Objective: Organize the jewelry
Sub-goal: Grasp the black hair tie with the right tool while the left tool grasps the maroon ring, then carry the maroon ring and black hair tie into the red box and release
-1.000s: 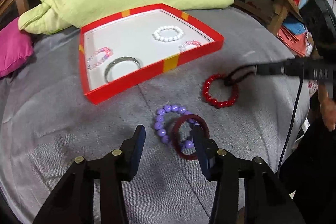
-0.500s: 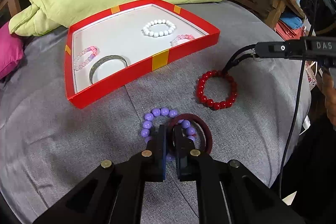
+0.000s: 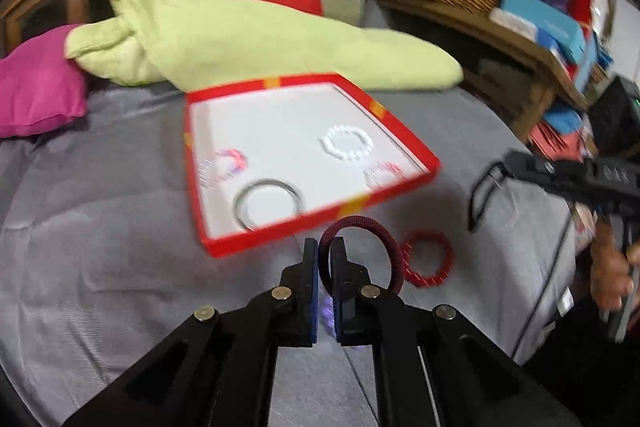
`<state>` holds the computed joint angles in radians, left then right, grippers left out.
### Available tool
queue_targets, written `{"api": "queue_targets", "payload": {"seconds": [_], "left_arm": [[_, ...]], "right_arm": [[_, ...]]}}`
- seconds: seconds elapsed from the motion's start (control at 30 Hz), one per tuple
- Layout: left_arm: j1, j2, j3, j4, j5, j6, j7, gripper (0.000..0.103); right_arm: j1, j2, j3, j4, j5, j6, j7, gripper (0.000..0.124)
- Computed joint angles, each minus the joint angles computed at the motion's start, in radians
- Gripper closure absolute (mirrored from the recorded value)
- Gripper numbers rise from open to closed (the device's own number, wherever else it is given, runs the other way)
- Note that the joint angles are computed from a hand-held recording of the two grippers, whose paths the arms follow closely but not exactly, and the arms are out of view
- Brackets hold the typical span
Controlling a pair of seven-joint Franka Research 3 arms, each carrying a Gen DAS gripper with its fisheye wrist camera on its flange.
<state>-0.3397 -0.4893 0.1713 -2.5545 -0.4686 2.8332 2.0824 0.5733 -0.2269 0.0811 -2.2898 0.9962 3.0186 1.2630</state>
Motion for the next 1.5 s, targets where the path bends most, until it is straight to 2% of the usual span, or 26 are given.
{"api": "queue_targets", "payload": {"seconds": [0.27, 0.47, 0.6, 0.8, 0.97, 1.03, 1.07, 1.13, 1.17, 1.2, 1.23, 1.27, 1.3, 1.37, 1.43, 1.47, 1.5], "left_arm": [[0.073, 0.051, -0.058, 0.017, 0.071, 0.092, -0.153, 0.097], [0.079, 0.082, -0.066, 0.038, 0.127, 0.099, -0.229, 0.097], [0.057, 0.122, -0.046, 0.080, 0.126, 0.098, -0.227, 0.097], [0.063, 0.234, -0.045, 0.188, 0.084, 0.099, -0.197, 0.097], [0.116, 0.343, -0.094, 0.295, 0.019, 0.074, -0.181, 0.097], [0.131, 0.387, -0.114, 0.336, -0.017, 0.083, -0.164, 0.097], [0.134, 0.403, -0.122, 0.350, -0.048, 0.095, -0.138, 0.095], [0.153, 0.428, -0.145, 0.371, -0.072, 0.114, -0.125, 0.070], [0.171, 0.426, -0.162, 0.363, -0.043, 0.128, -0.162, 0.043], [0.187, 0.413, -0.183, 0.339, -0.056, 0.163, -0.161, 0.035], [0.169, 0.395, -0.177, 0.320, -0.133, 0.192, -0.091, 0.035], [0.163, 0.374, -0.177, 0.305, -0.160, 0.191, -0.045, 0.035], [0.176, 0.349, -0.189, 0.280, -0.116, 0.188, -0.048, 0.035], [0.251, 0.306, -0.250, 0.215, 0.089, 0.222, -0.175, 0.034], [0.374, 0.270, -0.344, 0.170, 0.303, 0.203, -0.338, 0.034], [0.408, 0.257, -0.369, 0.162, 0.367, 0.176, -0.393, 0.034], [0.422, 0.243, -0.376, 0.154, 0.404, 0.155, -0.431, 0.034]], "right_arm": [[0.028, 0.057, 0.013, 0.068, 0.085, 0.019, -0.054, 0.113], [0.015, 0.123, 0.044, 0.143, 0.107, 0.038, -0.059, 0.113], [-0.008, 0.176, 0.062, 0.198, 0.095, 0.046, -0.041, 0.113], [-0.049, 0.248, 0.089, 0.255, -0.002, 0.051, 0.072, 0.112], [-0.083, 0.297, 0.108, 0.301, 0.014, 0.036, 0.095, 0.113], [-0.085, 0.322, 0.105, 0.318, -0.052, 0.058, 0.166, 0.113], [-0.096, 0.340, 0.119, 0.337, -0.014, 0.083, 0.137, 0.111], [-0.166, 0.388, 0.198, 0.409, 0.195, 0.113, -0.053, 0.107], [-0.173, 0.402, 0.193, 0.429, 0.226, 0.095, -0.074, 0.092], [-0.179, 0.410, 0.188, 0.435, 0.238, 0.086, -0.065, 0.080], [-0.190, 0.409, 0.192, 0.434, 0.288, 0.090, -0.079, 0.080], [-0.208, 0.399, 0.200, 0.432, 0.371, 0.074, -0.124, 0.080], [-0.218, 0.385, 0.198, 0.428, 0.451, 0.047, -0.174, 0.080], [-0.217, 0.337, 0.176, 0.396, 0.564, 0.021, -0.235, 0.080], [-0.195, 0.298, 0.155, 0.366, 0.618, 0.042, -0.284, 0.080], [-0.180, 0.279, 0.145, 0.348, 0.615, 0.059, -0.286, 0.080], [-0.164, 0.263, 0.135, 0.325, 0.557, 0.076, -0.232, 0.080]]}}
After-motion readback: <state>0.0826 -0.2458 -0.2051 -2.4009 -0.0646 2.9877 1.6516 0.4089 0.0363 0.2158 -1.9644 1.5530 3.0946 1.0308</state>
